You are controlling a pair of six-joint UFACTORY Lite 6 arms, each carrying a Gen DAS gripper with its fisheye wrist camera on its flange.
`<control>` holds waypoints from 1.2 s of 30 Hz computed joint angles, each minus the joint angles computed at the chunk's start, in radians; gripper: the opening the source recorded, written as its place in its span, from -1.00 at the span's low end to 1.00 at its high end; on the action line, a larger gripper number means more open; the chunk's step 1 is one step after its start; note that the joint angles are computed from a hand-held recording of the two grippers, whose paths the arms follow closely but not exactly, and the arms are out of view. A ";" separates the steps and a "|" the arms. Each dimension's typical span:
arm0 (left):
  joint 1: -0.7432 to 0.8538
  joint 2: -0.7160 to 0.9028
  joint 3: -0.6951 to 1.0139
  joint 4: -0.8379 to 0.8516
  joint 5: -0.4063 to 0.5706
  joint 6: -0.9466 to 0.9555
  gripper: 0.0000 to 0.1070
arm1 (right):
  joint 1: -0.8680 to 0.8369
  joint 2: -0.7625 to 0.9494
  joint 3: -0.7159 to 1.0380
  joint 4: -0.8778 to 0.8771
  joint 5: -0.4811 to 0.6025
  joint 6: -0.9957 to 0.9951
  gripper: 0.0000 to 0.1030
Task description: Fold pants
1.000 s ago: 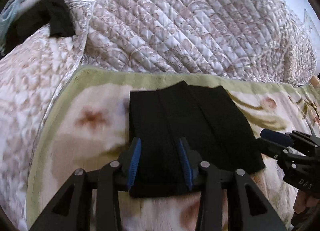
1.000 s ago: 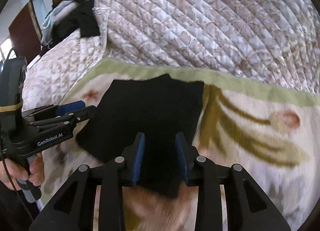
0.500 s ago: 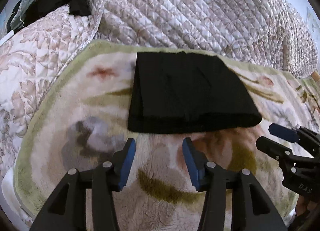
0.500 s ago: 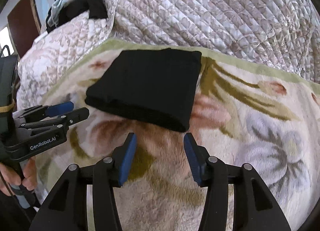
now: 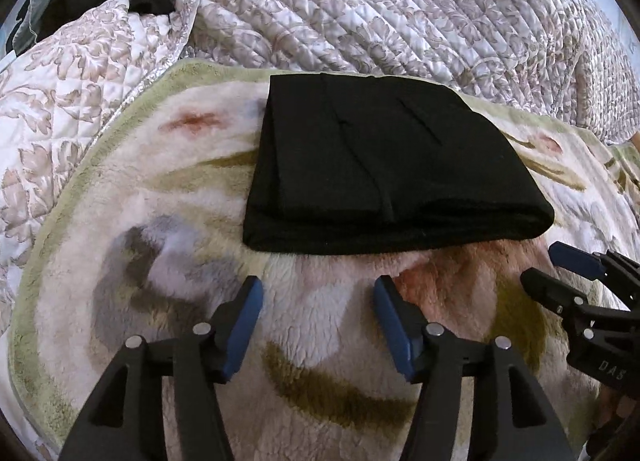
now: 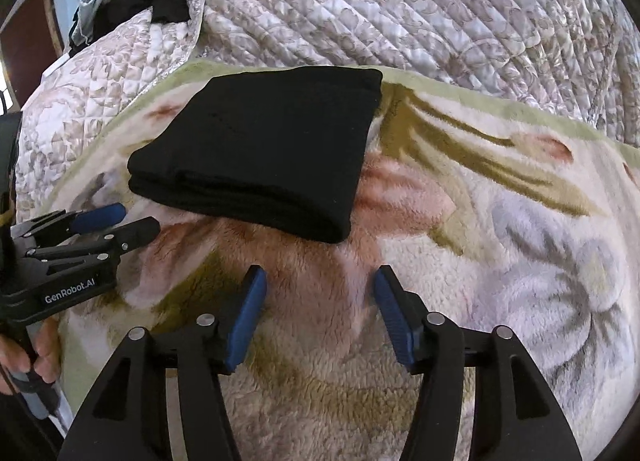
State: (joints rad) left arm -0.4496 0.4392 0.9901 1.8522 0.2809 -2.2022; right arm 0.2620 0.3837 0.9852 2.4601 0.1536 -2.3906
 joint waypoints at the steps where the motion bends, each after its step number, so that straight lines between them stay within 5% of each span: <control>1: -0.002 0.001 0.000 0.001 0.003 0.001 0.19 | 0.000 -0.001 -0.002 0.012 0.001 -0.012 0.12; 28: -0.003 0.017 0.020 0.014 -0.021 0.017 0.43 | -0.005 -0.003 -0.020 0.153 0.030 -0.152 0.16; 36: -0.002 0.018 0.022 0.008 -0.024 0.025 0.45 | -0.031 -0.008 -0.042 -0.012 0.093 0.030 0.25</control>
State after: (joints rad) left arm -0.4516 0.4571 1.0117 1.8598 0.2572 -2.1769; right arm 0.2310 0.3760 0.9428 2.4483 0.2464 -2.3609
